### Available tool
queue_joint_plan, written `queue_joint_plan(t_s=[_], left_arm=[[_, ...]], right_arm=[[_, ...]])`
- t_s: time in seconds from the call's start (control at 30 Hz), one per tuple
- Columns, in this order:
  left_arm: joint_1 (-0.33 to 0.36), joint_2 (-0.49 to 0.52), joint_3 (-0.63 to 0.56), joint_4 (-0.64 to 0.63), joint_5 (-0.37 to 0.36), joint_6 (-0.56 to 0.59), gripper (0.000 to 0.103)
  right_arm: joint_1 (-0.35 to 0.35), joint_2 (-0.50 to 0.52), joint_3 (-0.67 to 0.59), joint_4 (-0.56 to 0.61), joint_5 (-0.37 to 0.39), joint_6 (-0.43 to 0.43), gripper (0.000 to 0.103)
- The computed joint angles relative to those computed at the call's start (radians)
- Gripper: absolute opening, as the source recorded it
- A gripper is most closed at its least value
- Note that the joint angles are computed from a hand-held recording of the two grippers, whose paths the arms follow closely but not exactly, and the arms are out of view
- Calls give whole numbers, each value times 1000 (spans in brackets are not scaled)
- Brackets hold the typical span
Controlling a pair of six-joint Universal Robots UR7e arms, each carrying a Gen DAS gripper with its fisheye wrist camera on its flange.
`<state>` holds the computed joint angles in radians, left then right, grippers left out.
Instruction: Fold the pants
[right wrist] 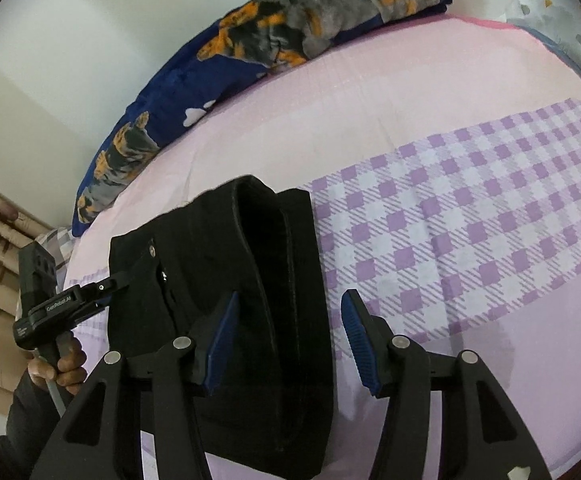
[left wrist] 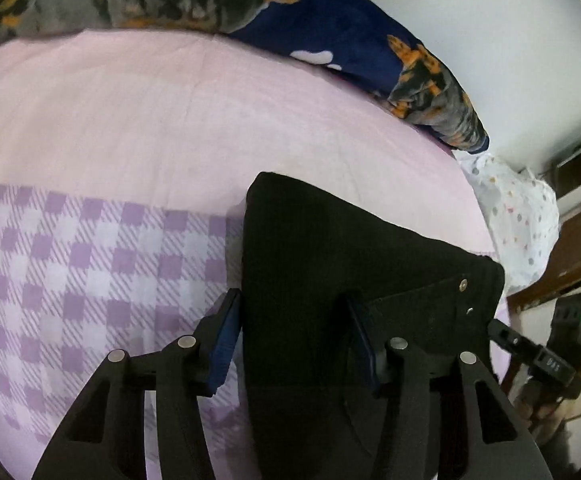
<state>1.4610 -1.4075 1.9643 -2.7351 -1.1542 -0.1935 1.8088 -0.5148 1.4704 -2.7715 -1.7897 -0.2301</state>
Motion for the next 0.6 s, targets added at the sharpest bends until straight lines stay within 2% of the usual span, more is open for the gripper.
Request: queue_joint_plan(t_s=[0.07, 0.2, 0.33, 0.5, 0.6], left_arm=[[10, -3, 1, -6, -22, 0, 51], [40, -35, 19, 10, -111, -18, 51], [59, -75, 59, 19, -198, -35, 51], [74, -113, 106, 21, -280, -52, 51], [74, -104, 113, -9, -294, -37, 52]], right_arm=[[-9, 6, -19, 33, 28, 1, 51], [-36, 15, -64, 134, 104, 11, 51], [-79, 15, -115, 286, 200, 16, 50], [-106, 3, -142, 408, 265, -53, 51], [-116, 23, -181, 483, 319, -100, 53]])
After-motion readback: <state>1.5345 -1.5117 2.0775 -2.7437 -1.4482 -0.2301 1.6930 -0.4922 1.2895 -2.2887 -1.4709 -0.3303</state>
